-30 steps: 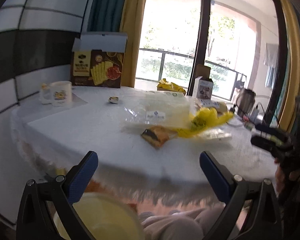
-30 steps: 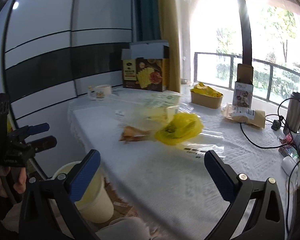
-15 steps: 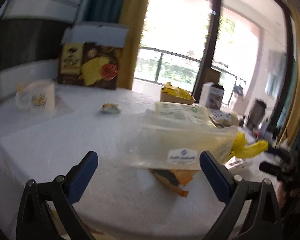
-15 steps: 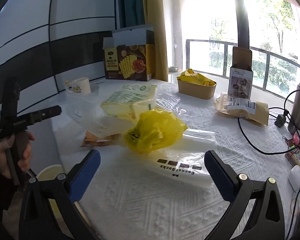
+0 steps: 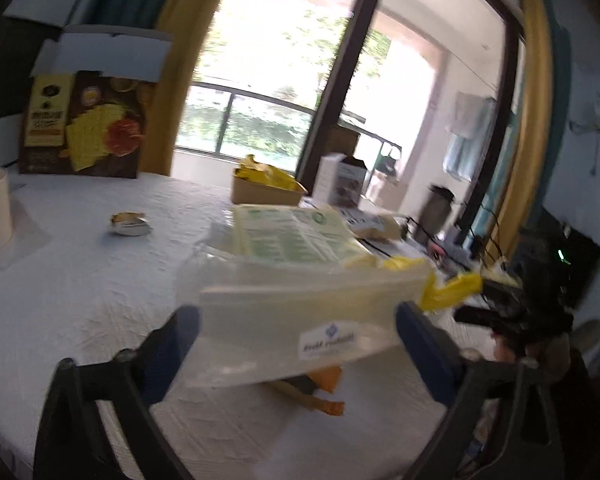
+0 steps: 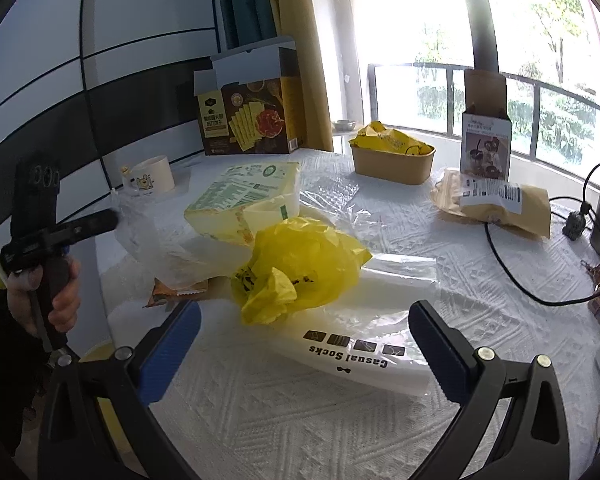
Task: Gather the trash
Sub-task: 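Reach the right gripper to the yellow plastic bag and grasp it, then carry the yellow bag over the bucket and open the right gripper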
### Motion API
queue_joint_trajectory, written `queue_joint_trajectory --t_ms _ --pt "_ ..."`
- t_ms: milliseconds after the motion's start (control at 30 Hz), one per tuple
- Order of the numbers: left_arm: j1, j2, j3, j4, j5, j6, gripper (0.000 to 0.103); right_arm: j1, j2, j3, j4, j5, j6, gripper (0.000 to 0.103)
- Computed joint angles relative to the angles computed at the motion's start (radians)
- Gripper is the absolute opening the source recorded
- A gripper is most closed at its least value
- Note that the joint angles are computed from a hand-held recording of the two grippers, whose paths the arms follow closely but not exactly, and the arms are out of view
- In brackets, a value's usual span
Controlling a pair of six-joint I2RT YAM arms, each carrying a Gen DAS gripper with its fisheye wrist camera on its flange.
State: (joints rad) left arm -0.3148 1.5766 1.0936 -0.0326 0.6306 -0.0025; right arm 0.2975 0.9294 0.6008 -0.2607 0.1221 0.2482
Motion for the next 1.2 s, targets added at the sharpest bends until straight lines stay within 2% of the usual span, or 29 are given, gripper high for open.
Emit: queue_joint_trajectory --t_ms 33,133,167,200,400,500,533,567,667,767,867,1033,1200 --pt "-0.008 -0.003 -0.002 -0.010 -0.007 0.012 0.082 -0.009 0.006 0.000 0.007 -0.012 0.003 0.103" --pt "-0.025 -0.002 -0.010 -0.030 -0.008 0.027 0.052 -0.034 0.040 0.002 0.040 -0.044 0.022 0.103" --pt "-0.033 -0.004 -0.015 -0.041 -0.019 0.034 0.039 -0.040 0.061 0.010 0.044 -0.047 0.029 0.103" --pt "-0.043 -0.007 -0.019 -0.051 -0.020 0.048 0.033 -0.038 0.075 0.017 0.046 -0.042 0.037 0.103" --pt "-0.101 -0.091 -0.088 -0.061 -0.071 0.126 0.006 -0.066 0.111 0.037 0.085 -0.030 0.059 0.103" --pt "-0.140 -0.166 -0.138 -0.018 -0.137 0.122 0.001 -0.095 0.127 0.041 0.101 -0.042 0.068 0.100" --pt "-0.149 -0.186 -0.146 -0.010 -0.156 0.121 0.001 -0.103 0.136 0.045 0.101 -0.047 0.069 0.092" --pt "-0.161 -0.214 -0.157 -0.001 -0.186 0.119 0.001 -0.104 0.147 0.053 0.094 -0.041 0.067 0.074" --pt "-0.183 -0.283 -0.170 0.006 -0.243 0.118 0.001 -0.111 0.169 0.066 0.076 -0.039 0.063 0.039" --pt "-0.202 -0.338 -0.160 -0.012 -0.302 0.133 0.001 -0.088 0.162 0.068 0.068 -0.001 0.041 0.019" --pt "-0.202 -0.381 -0.154 -0.037 -0.322 0.127 0.001 -0.054 0.122 0.054 0.067 0.047 0.028 0.010" --pt "-0.199 -0.478 -0.163 -0.077 -0.359 0.118 0.001 0.016 -0.002 0.038 0.017 0.147 0.023 0.008" --pt "-0.183 -0.590 -0.166 -0.145 -0.380 0.101 0.001 0.145 -0.128 0.067 -0.081 0.297 0.027 0.008"
